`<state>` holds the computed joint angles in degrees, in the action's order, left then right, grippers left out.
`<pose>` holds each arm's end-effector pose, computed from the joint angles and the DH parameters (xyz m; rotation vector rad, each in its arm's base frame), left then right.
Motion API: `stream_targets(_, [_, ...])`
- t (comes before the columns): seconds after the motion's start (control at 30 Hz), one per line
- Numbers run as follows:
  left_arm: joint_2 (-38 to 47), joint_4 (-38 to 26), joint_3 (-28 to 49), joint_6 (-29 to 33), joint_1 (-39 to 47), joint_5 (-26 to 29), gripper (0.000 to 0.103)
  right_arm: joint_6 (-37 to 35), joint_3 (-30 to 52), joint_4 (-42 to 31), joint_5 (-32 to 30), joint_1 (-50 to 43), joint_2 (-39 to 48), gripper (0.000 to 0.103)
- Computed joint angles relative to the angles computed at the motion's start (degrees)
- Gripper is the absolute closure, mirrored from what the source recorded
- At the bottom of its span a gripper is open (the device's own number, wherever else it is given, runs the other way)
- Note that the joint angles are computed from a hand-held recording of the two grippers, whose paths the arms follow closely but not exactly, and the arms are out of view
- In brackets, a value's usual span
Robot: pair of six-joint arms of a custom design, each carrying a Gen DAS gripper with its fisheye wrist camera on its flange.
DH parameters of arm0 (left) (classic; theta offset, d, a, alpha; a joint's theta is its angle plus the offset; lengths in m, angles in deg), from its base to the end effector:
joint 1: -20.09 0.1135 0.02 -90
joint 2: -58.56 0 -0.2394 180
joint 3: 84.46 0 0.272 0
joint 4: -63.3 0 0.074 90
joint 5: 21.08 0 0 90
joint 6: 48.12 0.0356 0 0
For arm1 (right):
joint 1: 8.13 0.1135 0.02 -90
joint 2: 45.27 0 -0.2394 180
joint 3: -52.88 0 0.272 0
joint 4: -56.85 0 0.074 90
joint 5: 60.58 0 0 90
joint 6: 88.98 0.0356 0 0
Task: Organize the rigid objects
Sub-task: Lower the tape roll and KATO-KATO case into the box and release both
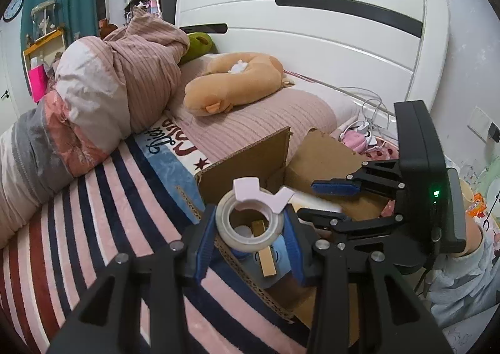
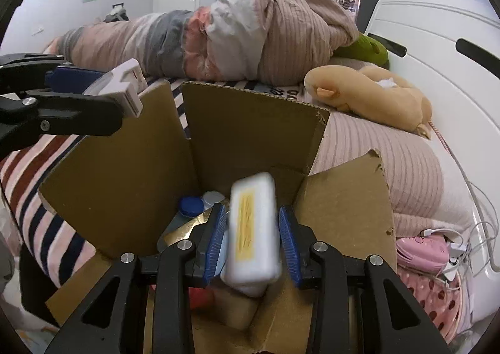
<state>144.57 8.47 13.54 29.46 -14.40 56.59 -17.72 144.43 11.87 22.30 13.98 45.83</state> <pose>0.2921 -0.1915 0.3349 0.3339 2.2790 -0.1717 0.3453 0.1451 0.2783 -0.8761 2.1775 0.1748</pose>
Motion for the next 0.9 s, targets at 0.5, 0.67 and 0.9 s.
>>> stream_targets(0.5, [3.63, -3.17, 4.77, 1.68, -0.20, 2.12, 0.065, -1.04, -0.75, -2.21, -1.98, -0.98, -3.20, 0.069])
stream_targets(0.67, [6.69, -3.73, 6.33, 1.92, -0.39, 1.14, 0.065, -1.39, -1.72, -2.03, -3.36, -2.08, -4.08, 0.066])
stream_targets(0.9, [5.87, -3.27, 4.71, 0.98, 0.58, 1.39, 0.061, -1.20, -1.36, -2.38, -3.74, -2.10, -3.43, 0.066])
